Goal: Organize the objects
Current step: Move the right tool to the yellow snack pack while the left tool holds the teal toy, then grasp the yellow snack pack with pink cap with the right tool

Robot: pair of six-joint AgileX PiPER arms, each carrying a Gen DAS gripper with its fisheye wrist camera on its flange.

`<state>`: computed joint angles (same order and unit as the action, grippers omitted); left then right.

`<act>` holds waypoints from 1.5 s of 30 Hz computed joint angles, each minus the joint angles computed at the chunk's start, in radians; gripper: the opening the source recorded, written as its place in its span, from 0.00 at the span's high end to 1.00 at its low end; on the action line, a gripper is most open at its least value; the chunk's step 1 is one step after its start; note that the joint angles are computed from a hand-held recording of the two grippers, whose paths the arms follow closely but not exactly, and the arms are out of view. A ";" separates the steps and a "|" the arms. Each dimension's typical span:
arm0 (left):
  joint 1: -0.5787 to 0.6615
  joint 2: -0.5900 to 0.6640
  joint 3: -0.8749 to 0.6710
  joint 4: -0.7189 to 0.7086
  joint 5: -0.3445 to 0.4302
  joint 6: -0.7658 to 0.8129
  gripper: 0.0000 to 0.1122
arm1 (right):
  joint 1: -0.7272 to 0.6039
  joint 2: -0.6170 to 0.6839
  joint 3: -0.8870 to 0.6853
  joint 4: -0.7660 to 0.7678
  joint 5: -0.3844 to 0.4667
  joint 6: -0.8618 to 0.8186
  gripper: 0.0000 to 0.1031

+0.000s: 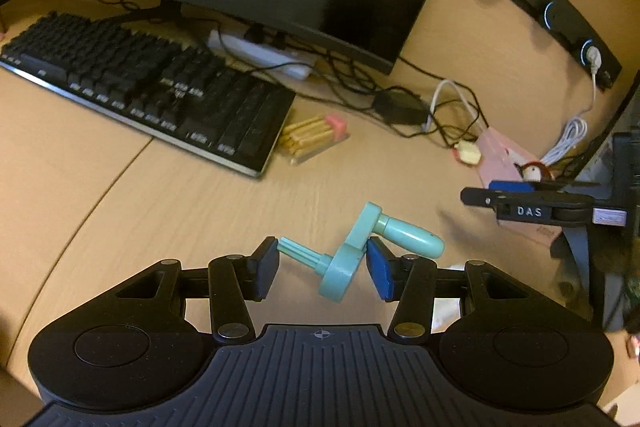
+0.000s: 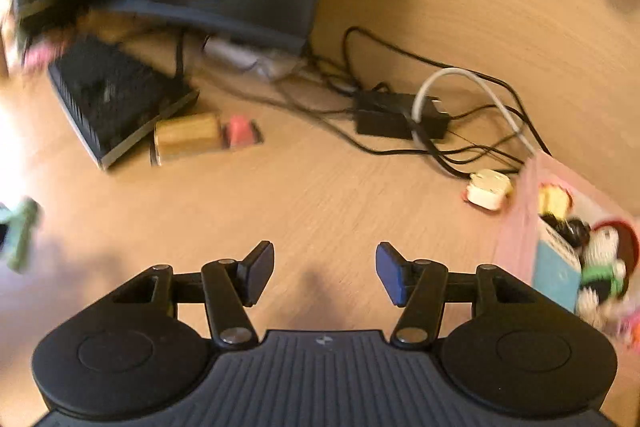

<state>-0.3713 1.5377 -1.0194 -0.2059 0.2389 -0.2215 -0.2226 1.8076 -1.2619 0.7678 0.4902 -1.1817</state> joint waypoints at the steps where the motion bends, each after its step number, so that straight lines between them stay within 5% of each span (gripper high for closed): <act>1: -0.002 0.005 -0.011 0.018 0.000 -0.015 0.53 | -0.002 -0.002 -0.015 -0.006 0.029 0.035 0.45; 10: -0.012 -0.110 0.077 0.254 0.002 -0.244 0.53 | 0.124 0.175 -0.297 -0.098 0.194 0.456 0.39; 17: -0.022 -0.253 0.186 0.493 0.082 -0.506 0.53 | 0.280 0.444 -0.693 -0.368 0.178 0.928 0.39; 23: 0.040 -0.301 0.227 0.419 0.090 -0.458 0.53 | 0.325 0.626 -0.982 -0.561 0.277 1.122 0.39; 26: 0.069 -0.261 0.202 0.254 0.065 -0.292 0.53 | 0.301 0.589 -0.893 -0.494 0.269 1.034 0.39; 35: 0.025 -0.031 0.014 -0.269 0.036 0.270 0.53 | 0.128 0.195 -0.174 -0.196 0.022 0.402 0.38; 41: -0.069 0.130 -0.171 -0.273 0.062 0.277 0.53 | -0.048 0.022 0.131 -0.038 -0.172 -0.116 0.38; 45: -0.144 0.229 -0.315 -0.136 0.097 0.135 0.53 | -0.214 -0.028 0.182 -0.002 -0.113 -0.222 0.38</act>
<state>-0.5151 1.7671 -1.3342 -0.3418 0.3356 -0.0866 -0.4368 1.7791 -1.0799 0.7658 0.3768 -1.4033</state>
